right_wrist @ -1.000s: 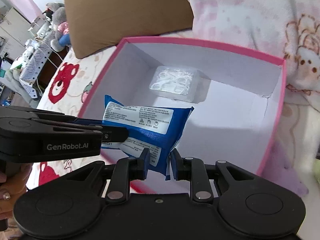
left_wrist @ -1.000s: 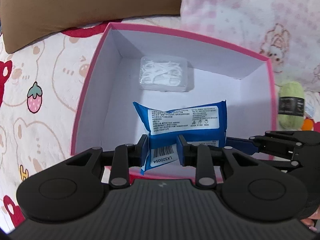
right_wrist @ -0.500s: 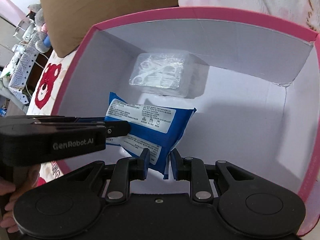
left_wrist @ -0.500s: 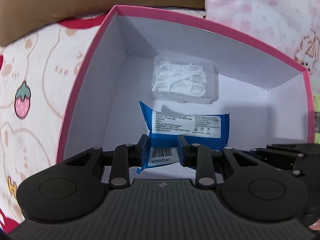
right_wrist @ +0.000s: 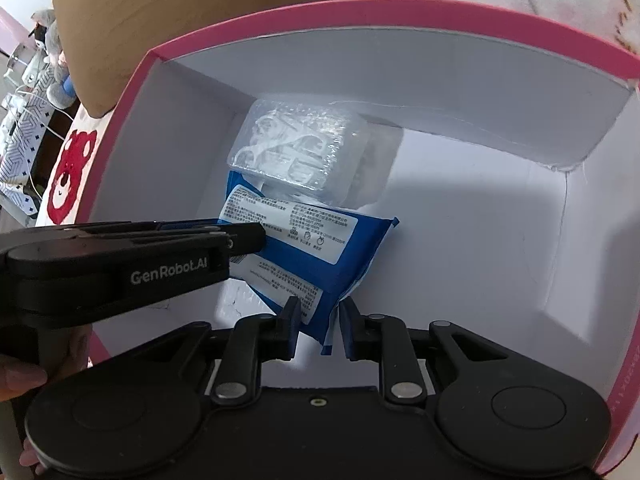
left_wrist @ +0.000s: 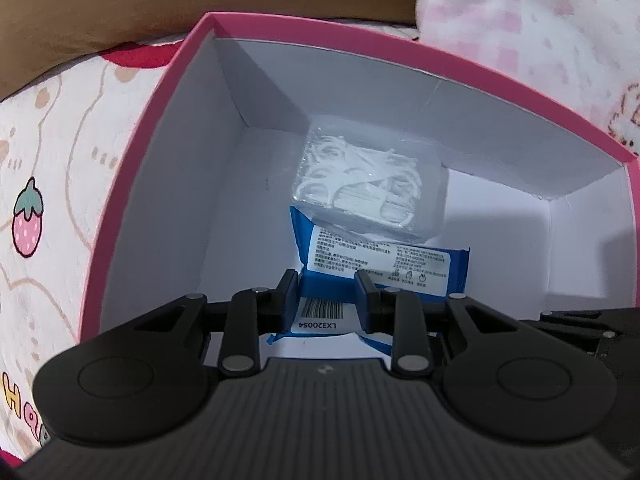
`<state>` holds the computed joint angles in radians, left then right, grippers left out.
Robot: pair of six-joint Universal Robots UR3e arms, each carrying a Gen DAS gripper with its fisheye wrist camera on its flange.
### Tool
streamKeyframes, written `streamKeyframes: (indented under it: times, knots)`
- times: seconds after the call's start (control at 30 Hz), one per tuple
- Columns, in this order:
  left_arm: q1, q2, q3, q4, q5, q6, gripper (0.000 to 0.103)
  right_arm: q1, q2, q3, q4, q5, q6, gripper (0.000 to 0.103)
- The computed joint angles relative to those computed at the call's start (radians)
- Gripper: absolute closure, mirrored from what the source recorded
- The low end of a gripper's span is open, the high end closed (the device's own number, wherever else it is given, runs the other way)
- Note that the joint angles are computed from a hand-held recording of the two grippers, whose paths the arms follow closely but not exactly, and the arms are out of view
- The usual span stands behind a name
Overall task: Organize objects
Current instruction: 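Lower the blue wipe pack into the pink box and open the left gripper, then withdraw the left gripper from the box toward the purple plush toy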
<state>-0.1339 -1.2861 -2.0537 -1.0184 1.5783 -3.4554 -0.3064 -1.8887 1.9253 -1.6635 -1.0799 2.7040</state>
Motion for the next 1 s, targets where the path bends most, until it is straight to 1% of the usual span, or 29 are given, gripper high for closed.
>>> streamKeyframes:
  times: [0.13,0.23,0.33,0.43,0.47,0.5,0.53,0.57,0.63,0.73,0.8,0.83,0.97,1.0]
  knots:
    - [0.014,-0.002,-0.010,0.022,0.011,0.005,0.075,0.030,0.040,-0.013,-0.048,-0.001,0.056,0.081]
    - [0.048,-0.003,-0.016,0.030,-0.016,0.023,0.075,0.064,0.071,-0.020,-0.097,-0.021,0.099,0.081]
    - [0.037,-0.016,-0.028,0.069,0.002,0.018,0.075,0.073,0.074,-0.012,-0.110,-0.023,0.103,0.081]
    - [0.017,-0.025,-0.046,0.118,0.026,-0.012,0.075,0.072,0.070,-0.003,-0.119,-0.020,0.103,0.081]
    - [0.013,-0.027,-0.048,0.126,0.032,-0.017,0.075,0.070,0.064,0.000,-0.116,-0.018,0.098,0.077]
    - [0.008,-0.027,-0.048,0.130,0.038,-0.020,0.075,0.070,0.053,-0.001,-0.110,-0.022,0.090,0.077]
    - [0.004,-0.024,-0.048,0.133,0.045,-0.025,0.075,0.077,0.041,-0.001,-0.113,-0.040,0.091,0.071]
    - [-0.005,-0.017,-0.047,0.127,0.056,-0.038,0.075,0.087,0.027,-0.003,-0.114,-0.063,0.087,0.061]
    - [-0.036,-0.016,-0.032,0.111,0.109,-0.105,0.075,0.098,-0.018,0.005,-0.119,-0.094,0.045,0.055]
    - [-0.043,0.017,-0.030,0.085,0.099,-0.125,0.075,0.069,-0.095,0.020,-0.082,-0.093,-0.027,0.055]
    - [-0.049,0.033,-0.010,0.036,0.086,-0.125,0.075,0.001,-0.141,0.013,0.006,-0.045,-0.123,0.055]
    - [-0.054,0.041,-0.003,0.017,0.085,-0.130,0.075,-0.054,-0.162,-0.001,0.072,-0.019,-0.196,0.055]
    - [-0.084,0.068,0.045,-0.063,0.073,-0.149,0.073,-0.179,-0.262,-0.021,0.230,0.052,-0.385,0.055]
    - [-0.097,0.070,0.068,-0.087,0.074,-0.152,0.071,-0.193,-0.278,-0.025,0.247,0.063,-0.411,0.055]
